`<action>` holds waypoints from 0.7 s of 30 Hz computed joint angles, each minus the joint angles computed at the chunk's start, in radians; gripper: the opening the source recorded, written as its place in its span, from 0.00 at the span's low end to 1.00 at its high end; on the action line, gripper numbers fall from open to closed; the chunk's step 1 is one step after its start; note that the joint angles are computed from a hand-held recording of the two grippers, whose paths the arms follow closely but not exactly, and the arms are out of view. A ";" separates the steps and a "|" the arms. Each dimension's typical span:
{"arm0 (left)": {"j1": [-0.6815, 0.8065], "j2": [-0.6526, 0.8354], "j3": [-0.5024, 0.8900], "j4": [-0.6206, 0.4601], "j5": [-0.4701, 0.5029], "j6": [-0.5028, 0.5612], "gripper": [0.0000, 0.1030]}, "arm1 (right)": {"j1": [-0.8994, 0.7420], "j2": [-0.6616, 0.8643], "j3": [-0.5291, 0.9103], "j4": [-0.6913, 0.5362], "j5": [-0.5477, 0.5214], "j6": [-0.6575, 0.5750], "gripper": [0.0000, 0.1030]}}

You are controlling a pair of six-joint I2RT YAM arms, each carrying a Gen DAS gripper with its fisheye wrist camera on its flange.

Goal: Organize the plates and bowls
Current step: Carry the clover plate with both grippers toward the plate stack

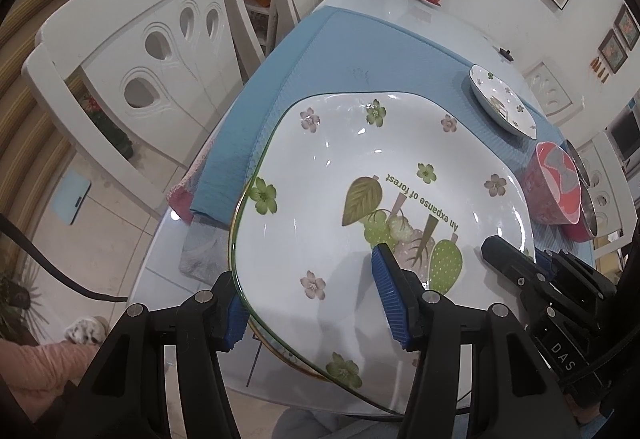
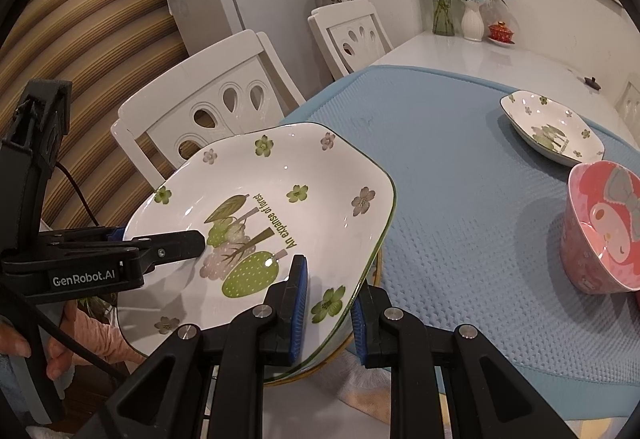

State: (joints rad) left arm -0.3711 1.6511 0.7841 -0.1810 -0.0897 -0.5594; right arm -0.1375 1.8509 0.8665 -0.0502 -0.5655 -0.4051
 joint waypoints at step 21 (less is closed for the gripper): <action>0.006 0.025 -0.023 0.031 0.002 -0.045 0.50 | 0.016 0.063 0.048 -0.028 0.004 -0.031 0.18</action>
